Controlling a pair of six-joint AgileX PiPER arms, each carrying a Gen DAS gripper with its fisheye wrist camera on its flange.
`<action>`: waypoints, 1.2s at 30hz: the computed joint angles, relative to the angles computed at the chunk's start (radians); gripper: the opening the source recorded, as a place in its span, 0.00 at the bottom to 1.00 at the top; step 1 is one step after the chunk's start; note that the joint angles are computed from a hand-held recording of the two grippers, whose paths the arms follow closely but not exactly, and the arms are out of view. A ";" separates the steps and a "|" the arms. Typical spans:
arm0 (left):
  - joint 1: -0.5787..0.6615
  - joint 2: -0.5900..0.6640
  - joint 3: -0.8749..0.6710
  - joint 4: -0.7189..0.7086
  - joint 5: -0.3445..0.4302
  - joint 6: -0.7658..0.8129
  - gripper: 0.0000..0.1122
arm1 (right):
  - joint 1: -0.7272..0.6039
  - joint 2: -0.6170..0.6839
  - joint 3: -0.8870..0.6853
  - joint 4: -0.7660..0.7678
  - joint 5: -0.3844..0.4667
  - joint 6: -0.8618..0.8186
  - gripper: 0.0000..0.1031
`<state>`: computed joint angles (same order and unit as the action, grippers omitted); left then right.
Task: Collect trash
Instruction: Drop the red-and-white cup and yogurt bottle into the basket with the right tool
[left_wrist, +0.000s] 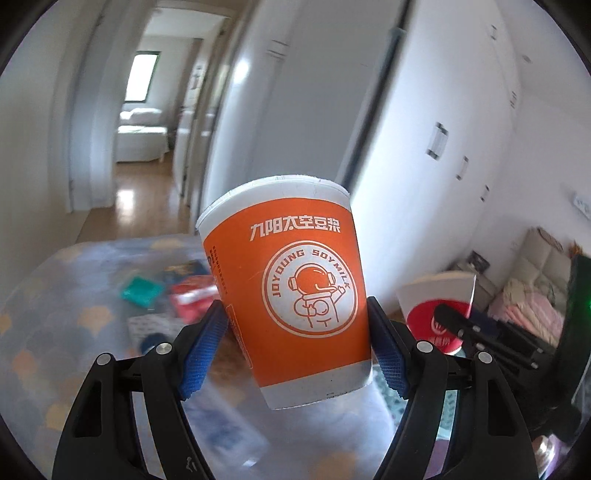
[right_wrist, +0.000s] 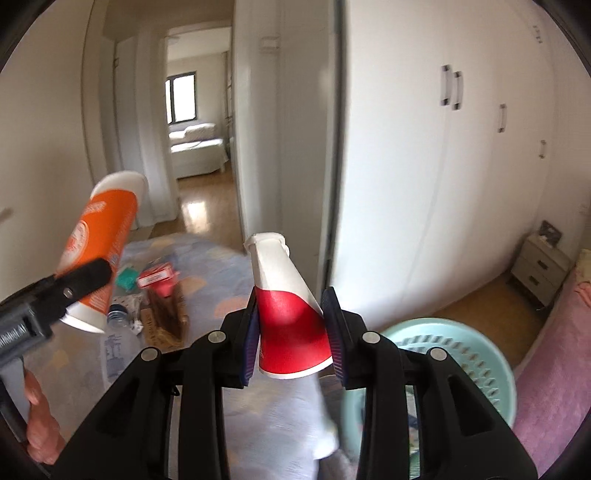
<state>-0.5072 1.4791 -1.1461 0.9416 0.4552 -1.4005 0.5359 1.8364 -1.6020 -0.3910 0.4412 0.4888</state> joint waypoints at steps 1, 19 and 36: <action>-0.023 0.012 -0.016 0.006 0.017 0.001 0.65 | -0.015 -0.027 0.030 -0.011 -0.010 0.010 0.29; -0.208 0.430 -0.459 -0.252 -0.009 0.312 0.65 | -0.410 -0.124 0.264 0.429 -0.105 -0.291 0.29; -0.201 0.674 -0.740 -0.525 0.121 0.572 0.73 | -0.521 -0.031 0.256 0.654 -0.057 -0.489 0.31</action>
